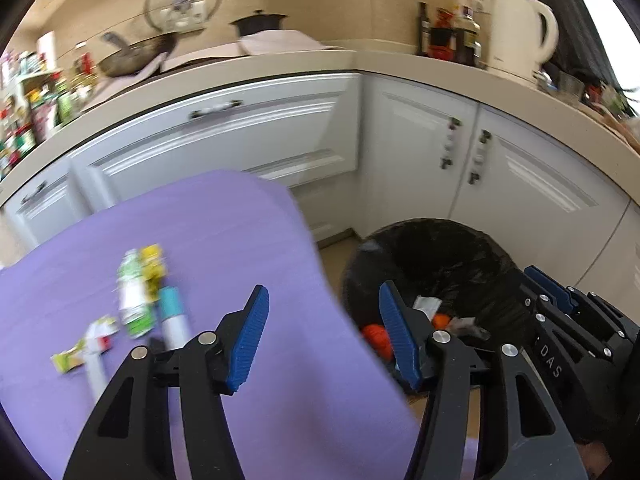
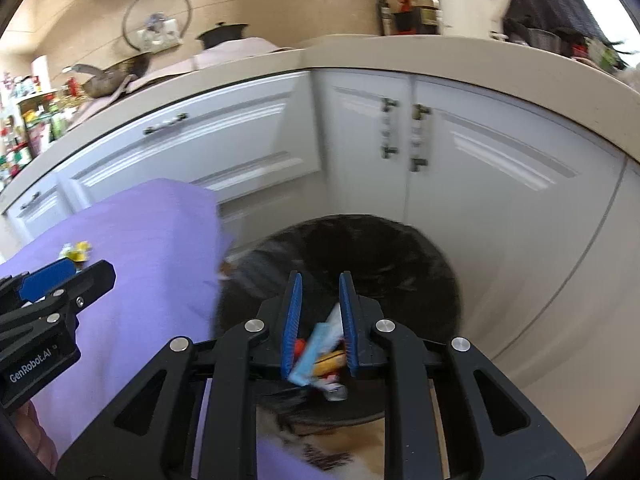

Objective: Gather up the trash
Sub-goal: 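Open both grippers over the bin to drop the two tubes, then grasp the green bottle with yellow band in the right gripper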

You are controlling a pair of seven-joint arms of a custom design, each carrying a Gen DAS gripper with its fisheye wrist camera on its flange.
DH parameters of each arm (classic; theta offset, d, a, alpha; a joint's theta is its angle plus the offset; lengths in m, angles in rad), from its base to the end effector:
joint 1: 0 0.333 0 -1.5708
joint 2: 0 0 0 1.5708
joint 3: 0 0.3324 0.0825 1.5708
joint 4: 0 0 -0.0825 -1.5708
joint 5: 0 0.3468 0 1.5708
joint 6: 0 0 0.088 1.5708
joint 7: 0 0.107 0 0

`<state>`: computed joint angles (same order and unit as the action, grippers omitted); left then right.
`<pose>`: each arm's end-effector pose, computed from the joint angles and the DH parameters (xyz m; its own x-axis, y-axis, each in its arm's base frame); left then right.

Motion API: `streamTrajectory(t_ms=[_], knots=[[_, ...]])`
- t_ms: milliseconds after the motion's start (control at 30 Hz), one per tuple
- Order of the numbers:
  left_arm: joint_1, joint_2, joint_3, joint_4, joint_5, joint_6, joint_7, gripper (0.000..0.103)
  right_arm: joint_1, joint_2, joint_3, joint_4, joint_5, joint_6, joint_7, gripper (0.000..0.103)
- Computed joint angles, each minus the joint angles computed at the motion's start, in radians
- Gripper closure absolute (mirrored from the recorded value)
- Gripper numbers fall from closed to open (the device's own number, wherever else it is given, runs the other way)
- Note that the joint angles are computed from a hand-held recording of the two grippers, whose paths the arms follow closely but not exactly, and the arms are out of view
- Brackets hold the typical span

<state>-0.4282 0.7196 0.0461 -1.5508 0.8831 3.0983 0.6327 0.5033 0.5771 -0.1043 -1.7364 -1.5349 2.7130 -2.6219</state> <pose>0.6387 -0.3350 0.3360 -0.3256 -0.9454 -0.0111 -0.6238 0.2236 -0.7489 0.5913 0.2981 0.3029 -0.2530 -0.9623 -0.1000 -0.5628 0.2305 -0.7938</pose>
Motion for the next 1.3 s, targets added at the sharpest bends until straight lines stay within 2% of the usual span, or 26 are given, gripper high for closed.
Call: streamTrajectory(t_ms=[33,100,233,367,500,600,800,967,1067,1300], knots=[[-0.007,-0.019,0.025,-0.024,0.039,0.01,-0.05,0.046,0.001,0.008,0.007,0.015,0.004,0.012,-0.013,0.084],[-0.061,-0.061,0.134,-0.085,0.097,0.044,-0.151,0.046,0.01,0.023,0.014,0.045,0.016,0.027,-0.038,0.084],[-0.141,-0.129,0.31,-0.183,0.246,0.081,-0.367,0.045,0.042,0.071,0.022,0.133,0.064,0.06,-0.116,0.084],[-0.192,-0.176,0.435,-0.248,0.409,0.085,-0.57,0.044,0.077,0.126,0.021,0.224,0.145,0.093,-0.223,0.083],[-0.185,-0.219,0.485,-0.308,0.54,0.061,-0.724,0.043,0.105,0.181,0.026,0.309,0.24,0.111,-0.349,0.082],[-0.155,-0.246,0.491,-0.347,0.604,0.037,-0.799,0.043,0.118,0.231,0.044,0.382,0.329,0.11,-0.465,0.077],[-0.076,-0.281,0.466,-0.393,0.69,0.004,-0.896,0.043,0.139,0.334,0.084,0.535,0.509,0.063,-0.704,0.077],[-0.004,-0.287,0.422,-0.404,0.715,-0.008,-0.917,0.043,0.134,0.431,0.139,0.68,0.677,-0.007,-0.913,0.077],[0.037,-0.287,0.387,-0.407,0.723,-0.003,-0.925,0.043,0.142,0.481,0.151,0.764,0.759,-0.062,-1.006,0.077],[0.112,-0.293,0.304,-0.401,0.791,-0.018,-0.975,0.041,0.167,0.558,0.135,0.898,0.903,-0.148,-1.149,0.077]])
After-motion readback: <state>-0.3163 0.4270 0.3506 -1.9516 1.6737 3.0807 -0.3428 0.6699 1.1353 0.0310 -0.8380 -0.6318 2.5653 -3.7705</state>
